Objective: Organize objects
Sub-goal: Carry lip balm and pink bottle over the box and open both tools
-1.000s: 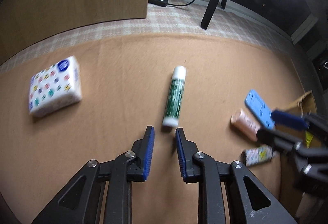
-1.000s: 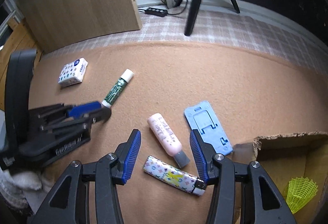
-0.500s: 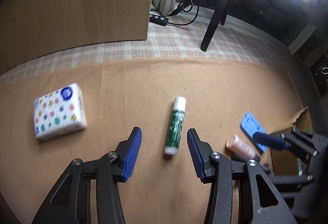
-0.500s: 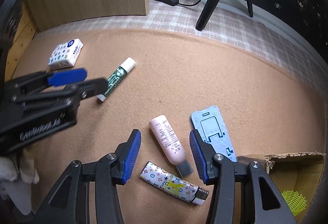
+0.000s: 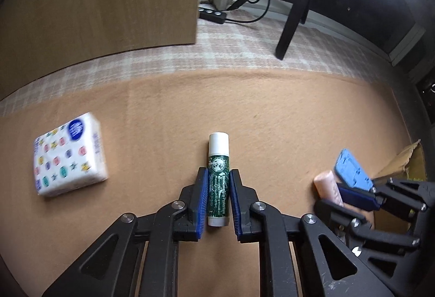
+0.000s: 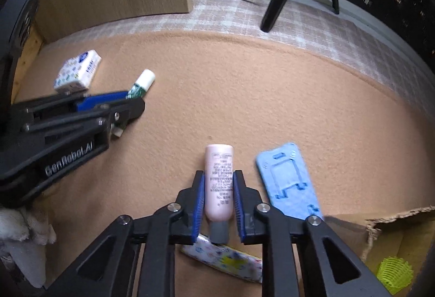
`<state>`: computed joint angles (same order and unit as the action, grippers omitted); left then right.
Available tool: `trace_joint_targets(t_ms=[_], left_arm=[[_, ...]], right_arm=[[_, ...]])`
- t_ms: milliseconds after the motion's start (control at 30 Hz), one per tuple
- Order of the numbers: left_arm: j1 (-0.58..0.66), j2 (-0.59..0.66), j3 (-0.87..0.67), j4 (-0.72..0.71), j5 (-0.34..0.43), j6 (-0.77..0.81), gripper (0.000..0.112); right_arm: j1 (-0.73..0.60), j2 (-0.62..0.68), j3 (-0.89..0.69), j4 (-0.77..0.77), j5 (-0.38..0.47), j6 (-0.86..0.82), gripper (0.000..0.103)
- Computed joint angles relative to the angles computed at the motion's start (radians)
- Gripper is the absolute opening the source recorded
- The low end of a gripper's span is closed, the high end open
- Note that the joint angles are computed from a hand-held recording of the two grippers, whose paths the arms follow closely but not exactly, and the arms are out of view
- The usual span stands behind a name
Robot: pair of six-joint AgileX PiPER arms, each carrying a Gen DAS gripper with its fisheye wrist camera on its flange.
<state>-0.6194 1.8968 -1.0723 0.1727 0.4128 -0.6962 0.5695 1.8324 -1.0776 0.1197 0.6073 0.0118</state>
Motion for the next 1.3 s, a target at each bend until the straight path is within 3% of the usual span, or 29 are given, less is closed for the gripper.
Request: trace_joint_targets(t_ms=[233, 367, 700, 900, 1100, 1300], left_arm=[[0.009, -0.149, 0.235, 0.003, -0.094, -0.045, 0.016], [-0.047, -0.251, 0.369, 0.055, -0.123, -0.151, 0.017], [-0.323, -0.439, 0.605, 0.422, -0.157, -0.819, 0.016], [-0.521, -0.469, 0.626, 0.575, -0.065, -1.132, 0.017], [-0.633, -0.463, 0.615, 0.596, -0.025, -1.232, 0.017], [-0.730, -0.468, 0.577, 0.600, 0.035, -1.295, 0.017]], right_arm=[[0.051, -0.012, 0.025, 0.131, -0.017, -0.057, 0.018], [0.085, -0.062, 0.108, 0.183, -0.054, -0.075, 0.018], [0.178, -0.279, 0.417, 0.179, -0.207, 0.028, 0.018], [0.218, -0.371, 0.536, 0.148, -0.260, 0.129, 0.018], [0.281, -0.488, 0.644, 0.058, -0.285, 0.304, 0.018], [0.310, -0.713, 0.710, -0.079, -0.190, 0.486, 0.018]])
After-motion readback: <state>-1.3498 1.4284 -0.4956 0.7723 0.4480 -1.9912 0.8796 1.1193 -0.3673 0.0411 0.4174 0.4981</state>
